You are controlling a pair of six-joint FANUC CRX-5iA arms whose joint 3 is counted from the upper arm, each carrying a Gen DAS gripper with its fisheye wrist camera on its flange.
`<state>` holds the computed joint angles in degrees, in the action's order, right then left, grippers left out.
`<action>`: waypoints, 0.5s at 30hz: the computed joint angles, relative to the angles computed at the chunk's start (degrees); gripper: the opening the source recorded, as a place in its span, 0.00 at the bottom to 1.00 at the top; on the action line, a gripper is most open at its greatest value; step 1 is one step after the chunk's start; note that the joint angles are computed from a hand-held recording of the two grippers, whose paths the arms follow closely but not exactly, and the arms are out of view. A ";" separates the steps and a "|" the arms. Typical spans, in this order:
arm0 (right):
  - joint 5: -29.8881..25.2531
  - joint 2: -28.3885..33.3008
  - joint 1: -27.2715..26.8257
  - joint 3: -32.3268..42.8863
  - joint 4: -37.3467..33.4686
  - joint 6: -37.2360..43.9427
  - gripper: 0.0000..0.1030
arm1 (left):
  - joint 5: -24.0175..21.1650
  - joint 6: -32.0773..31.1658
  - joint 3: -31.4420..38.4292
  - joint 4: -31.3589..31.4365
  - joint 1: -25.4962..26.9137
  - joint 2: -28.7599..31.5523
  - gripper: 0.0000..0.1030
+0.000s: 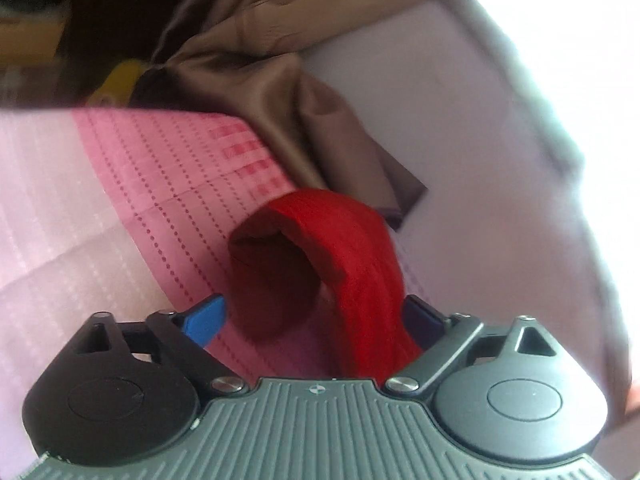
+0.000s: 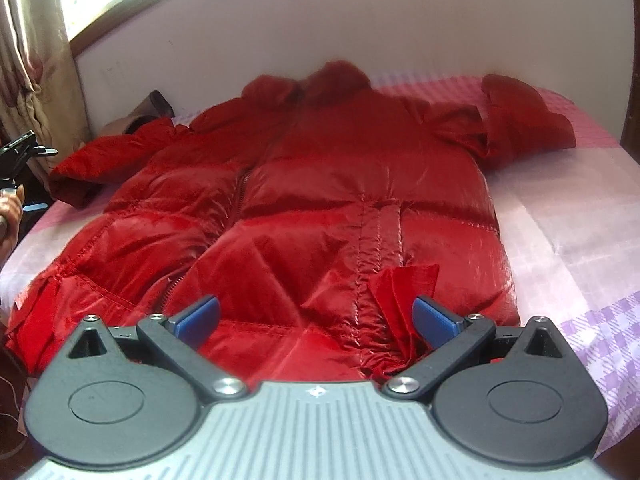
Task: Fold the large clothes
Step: 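Grasp the red jacket's sleeve cuff with the left gripper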
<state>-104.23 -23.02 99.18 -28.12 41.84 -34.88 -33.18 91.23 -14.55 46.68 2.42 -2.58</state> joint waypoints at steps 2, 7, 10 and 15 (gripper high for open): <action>-0.24 0.30 -0.26 0.33 -0.47 0.14 1.00 | 0.69 -0.31 0.97 2.10 0.02 2.00 0.80; -0.08 1.31 -1.41 1.46 -1.79 1.51 1.00 | 1.12 1.61 3.75 3.14 0.11 5.52 0.54; 0.32 1.77 -2.08 1.81 -1.99 2.42 1.00 | 2.45 4.91 6.37 -2.77 0.14 5.76 0.21; 0.57 1.77 -2.37 1.88 -2.16 2.59 1.00 | 8.42 -0.79 7.53 -9.24 -1.30 -0.11 0.04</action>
<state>-103.66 -21.25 96.81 -26.25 39.68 -32.29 -24.76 90.44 -7.02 37.44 1.12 -2.69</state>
